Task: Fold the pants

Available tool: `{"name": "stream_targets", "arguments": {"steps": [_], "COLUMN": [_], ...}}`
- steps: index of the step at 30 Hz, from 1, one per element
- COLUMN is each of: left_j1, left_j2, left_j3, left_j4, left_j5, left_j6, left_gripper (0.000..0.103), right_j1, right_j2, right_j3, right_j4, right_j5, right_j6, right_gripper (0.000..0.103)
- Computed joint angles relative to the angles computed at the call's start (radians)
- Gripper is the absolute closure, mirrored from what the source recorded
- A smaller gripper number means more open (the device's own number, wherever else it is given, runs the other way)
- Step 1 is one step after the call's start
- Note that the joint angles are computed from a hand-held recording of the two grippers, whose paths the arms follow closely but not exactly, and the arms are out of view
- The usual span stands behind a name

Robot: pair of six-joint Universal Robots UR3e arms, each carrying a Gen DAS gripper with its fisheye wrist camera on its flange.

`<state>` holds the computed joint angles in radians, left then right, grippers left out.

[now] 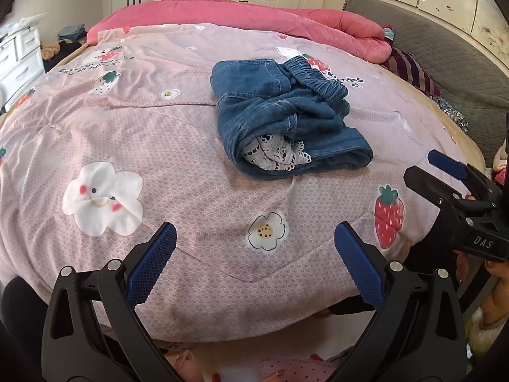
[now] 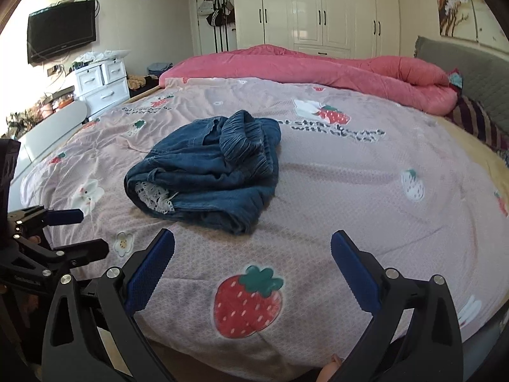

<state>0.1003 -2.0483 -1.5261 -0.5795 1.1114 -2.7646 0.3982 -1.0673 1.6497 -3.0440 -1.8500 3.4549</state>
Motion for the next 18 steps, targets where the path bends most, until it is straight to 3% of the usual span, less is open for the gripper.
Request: {"name": "stream_targets", "arguments": {"steps": [18], "left_j1": [-0.007], "left_j2": [0.007], "left_j3": [-0.015], "left_j4": [0.031], "left_j5": [0.023], "left_j6": [-0.01], "left_gripper": [0.009], "right_j1": [-0.004], "right_j2": [0.007], "right_j3": [-0.005], "right_j4": [0.025], "right_j5": [0.004], "right_j6": [0.011], "right_gripper": [0.004]}}
